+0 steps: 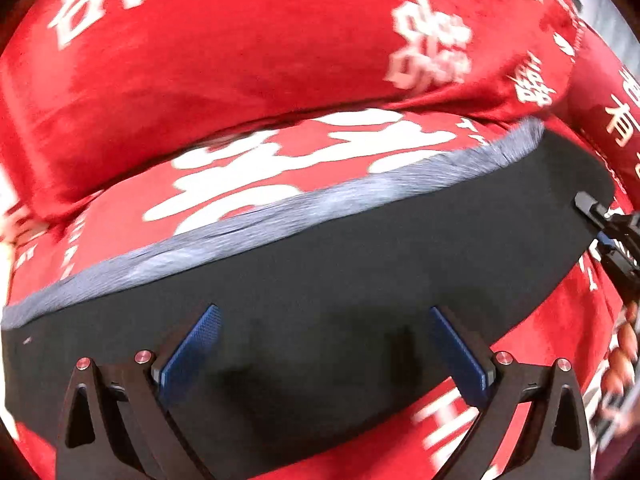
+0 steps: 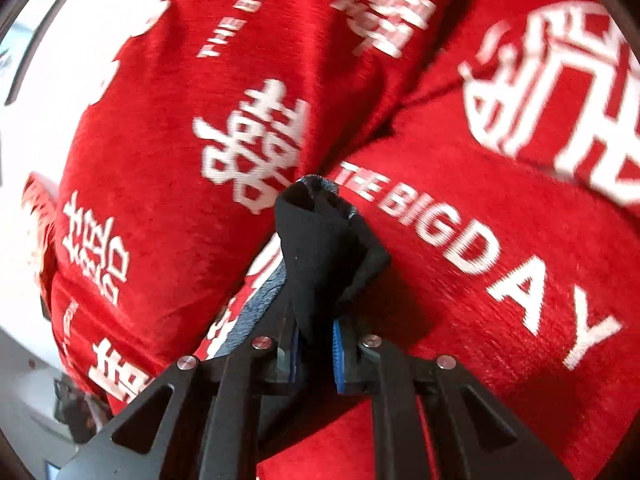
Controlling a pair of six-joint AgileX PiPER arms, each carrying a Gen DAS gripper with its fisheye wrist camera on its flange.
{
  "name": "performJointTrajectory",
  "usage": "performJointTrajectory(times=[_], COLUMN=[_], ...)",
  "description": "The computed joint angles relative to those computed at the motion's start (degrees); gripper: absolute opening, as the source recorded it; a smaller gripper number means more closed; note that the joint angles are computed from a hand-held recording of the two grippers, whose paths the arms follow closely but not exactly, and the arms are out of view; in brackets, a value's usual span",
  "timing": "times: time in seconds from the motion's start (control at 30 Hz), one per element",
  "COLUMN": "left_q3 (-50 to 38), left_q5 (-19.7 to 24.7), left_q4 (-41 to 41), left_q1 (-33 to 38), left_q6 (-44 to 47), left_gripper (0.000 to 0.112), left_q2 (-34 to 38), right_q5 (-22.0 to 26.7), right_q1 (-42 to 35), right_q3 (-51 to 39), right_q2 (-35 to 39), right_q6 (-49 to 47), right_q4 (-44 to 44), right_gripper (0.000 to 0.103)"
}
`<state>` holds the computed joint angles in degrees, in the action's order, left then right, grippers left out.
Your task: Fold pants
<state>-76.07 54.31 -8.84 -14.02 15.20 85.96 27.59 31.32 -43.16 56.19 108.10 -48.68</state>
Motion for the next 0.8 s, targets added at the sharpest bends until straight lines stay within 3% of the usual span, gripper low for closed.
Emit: performJointTrajectory(times=[0.13,0.2,0.33,0.53,0.67,0.8], left_q3=[2.6,4.6,1.9,4.7,5.8,4.5], left_q5=[-3.5,-6.2,-2.7,1.1,4.1,5.9], left_q4=[11.2,8.0,4.4,-4.6,-11.3,-16.7], left_q1=[-8.1,-6.5,-4.3,6.1,18.9,33.5], left_q6=[-11.4,-10.7,-6.1,5.7,17.9,28.7], left_gripper=[0.103,0.103,0.103,0.103,0.103,0.103], left_q2=[3.4,2.7,3.6,-2.4,-7.3,-7.7], right_q5=[4.5,7.6,14.0,26.6,33.6,39.1], right_q1=[4.4,7.4,13.0,23.7,29.7,34.1], right_q3=[-3.6,-5.9,-11.5,-24.9,-36.3,-50.6], right_q2=[0.4,1.6,4.7,11.5,20.0,32.0], right_q6=[-0.5,-0.5,-1.7,-9.9,-17.1,-25.8], right_q4=[-2.1,-3.7,-6.1,-5.8,-5.4,-4.0], right_gripper=[0.014,0.014,0.014,0.014,0.014,0.014])
